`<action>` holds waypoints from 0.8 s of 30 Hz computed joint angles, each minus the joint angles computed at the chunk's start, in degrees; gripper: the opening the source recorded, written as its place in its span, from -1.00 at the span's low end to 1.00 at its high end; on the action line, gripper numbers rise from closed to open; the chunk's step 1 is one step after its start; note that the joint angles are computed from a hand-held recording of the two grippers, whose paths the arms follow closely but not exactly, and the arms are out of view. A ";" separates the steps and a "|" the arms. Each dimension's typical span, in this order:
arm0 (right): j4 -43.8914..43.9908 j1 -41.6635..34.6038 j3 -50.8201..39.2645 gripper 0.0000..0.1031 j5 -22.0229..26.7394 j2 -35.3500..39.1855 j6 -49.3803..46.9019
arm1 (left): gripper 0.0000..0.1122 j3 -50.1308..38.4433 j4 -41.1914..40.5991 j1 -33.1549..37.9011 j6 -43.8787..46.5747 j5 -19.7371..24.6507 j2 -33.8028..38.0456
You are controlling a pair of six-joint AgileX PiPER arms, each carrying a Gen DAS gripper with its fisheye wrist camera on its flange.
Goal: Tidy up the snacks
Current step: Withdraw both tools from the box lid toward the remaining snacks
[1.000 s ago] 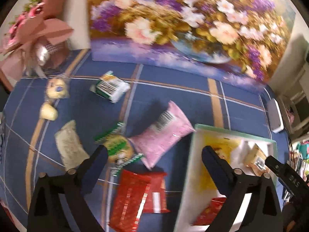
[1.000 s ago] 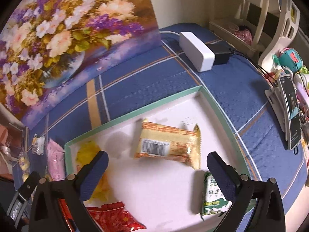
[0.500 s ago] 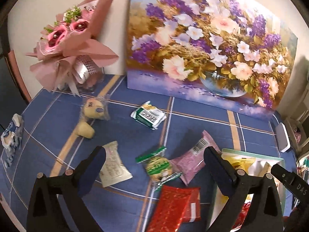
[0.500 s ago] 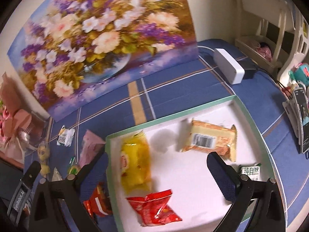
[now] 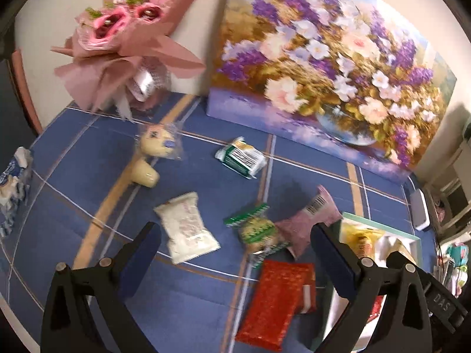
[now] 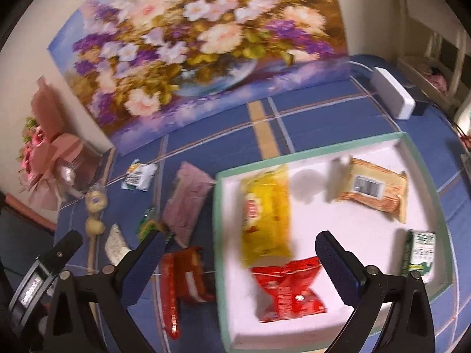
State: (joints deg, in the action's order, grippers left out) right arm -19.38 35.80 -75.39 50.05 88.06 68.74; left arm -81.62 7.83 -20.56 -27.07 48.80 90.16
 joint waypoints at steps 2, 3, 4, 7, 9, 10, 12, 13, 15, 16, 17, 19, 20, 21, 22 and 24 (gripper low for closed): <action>-0.87 1.44 -1.36 1.00 -0.48 0.91 0.15 | 0.80 0.52 -0.89 1.47 0.48 -0.21 -0.67; -1.04 2.19 -2.15 1.00 -0.64 1.50 0.03 | 0.80 0.80 -0.95 2.21 0.62 0.01 -1.11; -0.19 2.64 -3.13 1.00 -0.70 2.29 -1.03 | 0.80 0.67 -0.32 2.68 0.65 0.90 -1.27; 1.32 3.72 -4.36 1.00 -1.56 3.57 -2.25 | 0.80 0.02 1.26 3.62 0.16 3.21 -1.29; 2.00 4.29 -5.29 1.00 -1.03 4.44 -2.83 | 0.80 0.28 -3.08 6.31 2.37 3.25 -1.70; 2.10 4.75 -5.38 1.00 -1.20 4.75 -3.02 | 0.80 0.35 -4.50 7.19 2.92 3.60 -1.77; 2.00 5.37 -5.58 1.00 -0.83 5.31 -3.75 | 0.80 0.37 -4.56 7.76 2.84 4.81 -1.59; 1.96 5.87 -6.30 1.00 0.52 6.11 -4.36 | 0.80 0.46 -3.97 7.66 2.57 5.41 -1.44; 2.08 6.58 -7.48 1.00 3.01 7.50 -5.28 | 0.80 0.90 -5.10 8.00 3.03 6.48 -0.87; 2.92 6.65 -7.90 1.00 4.02 8.10 -6.19 | 0.80 0.98 -5.78 8.13 3.17 6.70 -0.66; 4.29 6.44 -8.23 1.00 4.80 8.54 -7.29 | 0.80 1.20 -7.18 8.39 3.82 7.02 -0.12; 6.77 5.73 -7.96 1.00 5.47 8.76 -8.62 | 0.80 1.08 -8.25 8.25 4.43 7.95 0.82; 7.70 5.36 -7.62 1.00 6.04 8.68 -8.68 | 0.80 1.04 -8.90 8.07 4.85 8.55 1.47; 8.38 4.99 -7.39 1.00 6.62 8.61 -8.85 | 0.80 0.93 -9.71 7.93 5.37 9.11 2.09; 9.18 4.69 -7.45 1.00 7.89 8.72 -9.09 | 0.80 0.71 -10.35 7.93 5.82 9.54 2.45; 9.31 4.27 -7.36 1.00 9.78 8.73 -8.73 | 0.80 0.85 -12.46 7.88 6.96 9.96 3.21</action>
